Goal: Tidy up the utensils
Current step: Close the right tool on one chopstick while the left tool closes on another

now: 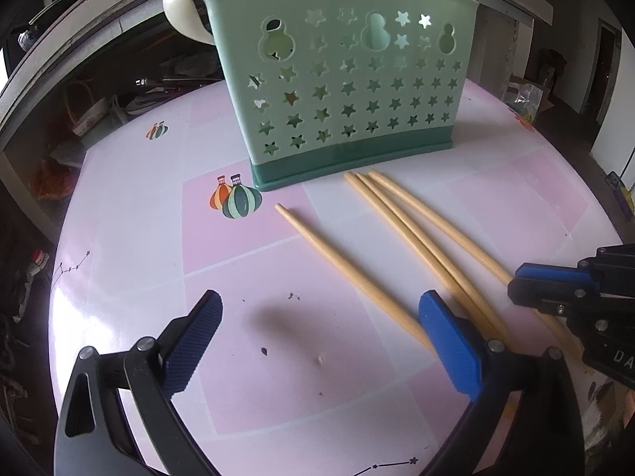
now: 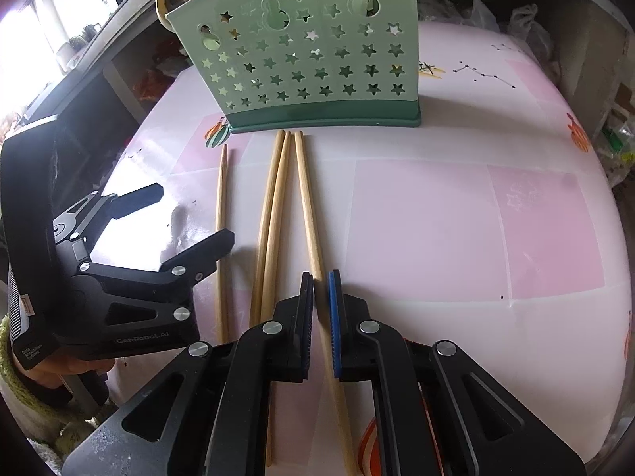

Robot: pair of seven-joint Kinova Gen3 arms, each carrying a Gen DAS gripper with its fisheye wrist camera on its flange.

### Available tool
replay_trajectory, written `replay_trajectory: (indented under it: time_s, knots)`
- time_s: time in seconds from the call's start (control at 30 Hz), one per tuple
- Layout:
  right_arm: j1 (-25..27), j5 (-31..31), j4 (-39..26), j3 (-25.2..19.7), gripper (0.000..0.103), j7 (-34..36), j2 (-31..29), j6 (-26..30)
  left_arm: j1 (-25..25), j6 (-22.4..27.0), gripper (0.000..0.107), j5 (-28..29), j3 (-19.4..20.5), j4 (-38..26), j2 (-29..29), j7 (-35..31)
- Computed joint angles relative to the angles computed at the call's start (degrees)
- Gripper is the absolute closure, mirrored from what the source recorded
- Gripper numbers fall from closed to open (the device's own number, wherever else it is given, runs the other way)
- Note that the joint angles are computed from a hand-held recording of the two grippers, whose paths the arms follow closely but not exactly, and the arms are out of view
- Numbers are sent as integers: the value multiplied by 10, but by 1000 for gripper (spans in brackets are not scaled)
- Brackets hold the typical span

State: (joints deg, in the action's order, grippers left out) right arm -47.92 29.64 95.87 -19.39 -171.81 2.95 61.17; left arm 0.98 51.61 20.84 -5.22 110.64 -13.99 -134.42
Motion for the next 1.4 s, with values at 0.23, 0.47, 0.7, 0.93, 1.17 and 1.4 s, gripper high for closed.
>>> replay_trajectory:
  time_s: [0.23, 0.47, 0.7, 0.93, 1.17, 1.4]
  knots:
    - [2, 2, 6, -2, 96, -6, -4, -3, -4, 61, 31, 34, -28, -19, 4, -34]
    - [1, 3, 5, -3, 96, -9, -4, -3, -22, 110, 59, 63, -20, -26, 13, -50]
    - [4, 5, 12, -4, 96, -19, -9, -12, -2, 64, 77, 22, 14, -4, -13, -47]
    - [9, 4, 19, -7, 97, -16, -14, -21, 28, 68, 95, 10, -8, -1, -24, -110]
    - [12, -5, 27, -14, 98, -16, -24, -22, -2, 120, 100, 7, -28, -21, -15, -113]
    - [17, -35, 30, -22, 98, -6, -38, -11, -36, 164, 101, 9, -39, -33, -11, -87]
